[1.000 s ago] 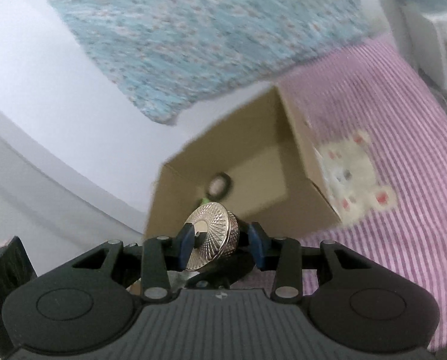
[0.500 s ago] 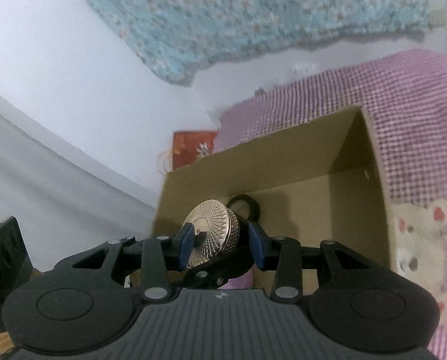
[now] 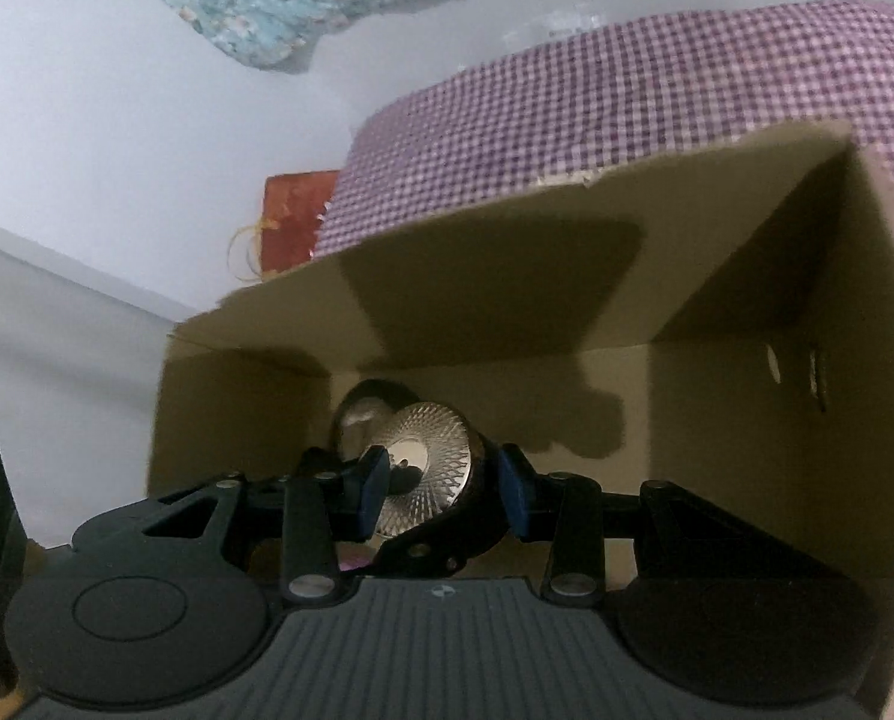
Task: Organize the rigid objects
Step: 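Carry the gold-lidded jar with the right gripper and release it into the box, then withdraw the open right gripper from the box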
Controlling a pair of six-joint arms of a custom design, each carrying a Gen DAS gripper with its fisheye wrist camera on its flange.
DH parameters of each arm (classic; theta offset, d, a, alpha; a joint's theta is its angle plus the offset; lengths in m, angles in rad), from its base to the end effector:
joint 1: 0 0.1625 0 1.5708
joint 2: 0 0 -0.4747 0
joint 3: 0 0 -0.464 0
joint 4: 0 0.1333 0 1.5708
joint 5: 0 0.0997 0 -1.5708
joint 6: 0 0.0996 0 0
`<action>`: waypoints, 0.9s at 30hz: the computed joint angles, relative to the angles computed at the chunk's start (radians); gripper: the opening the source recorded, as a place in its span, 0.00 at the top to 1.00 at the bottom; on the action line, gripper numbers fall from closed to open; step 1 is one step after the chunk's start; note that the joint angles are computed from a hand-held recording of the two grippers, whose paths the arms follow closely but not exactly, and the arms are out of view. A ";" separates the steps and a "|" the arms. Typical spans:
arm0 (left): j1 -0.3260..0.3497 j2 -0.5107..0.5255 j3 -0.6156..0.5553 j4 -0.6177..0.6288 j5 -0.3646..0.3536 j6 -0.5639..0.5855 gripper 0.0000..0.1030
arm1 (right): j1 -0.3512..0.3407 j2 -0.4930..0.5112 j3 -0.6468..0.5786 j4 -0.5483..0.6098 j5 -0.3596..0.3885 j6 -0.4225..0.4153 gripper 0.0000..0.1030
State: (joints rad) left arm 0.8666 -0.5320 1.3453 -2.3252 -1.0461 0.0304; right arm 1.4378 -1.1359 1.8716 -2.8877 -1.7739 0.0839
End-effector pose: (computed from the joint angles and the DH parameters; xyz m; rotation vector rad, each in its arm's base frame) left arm -0.3928 -0.7454 -0.0257 0.9612 2.4405 -0.1599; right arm 0.0219 -0.6899 0.2548 -0.3894 -2.7851 0.8333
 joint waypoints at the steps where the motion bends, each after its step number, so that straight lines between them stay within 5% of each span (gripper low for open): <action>1: 0.001 0.002 -0.002 -0.006 -0.001 0.005 0.45 | -0.002 0.004 -0.004 0.005 -0.002 0.001 0.59; 6: -0.001 0.006 -0.010 -0.020 -0.011 0.023 0.42 | 0.002 0.011 -0.008 -0.005 -0.021 -0.010 0.58; 10: -0.007 -0.019 0.010 -0.042 -0.035 0.025 0.27 | 0.016 -0.010 0.014 -0.041 -0.040 -0.026 0.58; 13: -0.018 -0.055 0.045 -0.083 -0.067 0.036 0.25 | 0.036 -0.043 0.047 -0.090 -0.054 -0.029 0.58; 21: -0.069 -0.215 0.222 -0.226 -0.126 0.093 0.15 | 0.115 -0.248 0.265 -0.313 -0.005 -0.015 0.55; 27: -0.088 -0.366 0.397 -0.345 -0.193 0.122 0.07 | 0.229 -0.359 0.445 -0.559 -0.113 -0.007 0.46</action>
State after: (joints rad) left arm 0.7789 -0.8981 1.7420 -2.6700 -1.2395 0.1522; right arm 1.6669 -1.4945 2.3169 -3.4472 -1.8864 0.0771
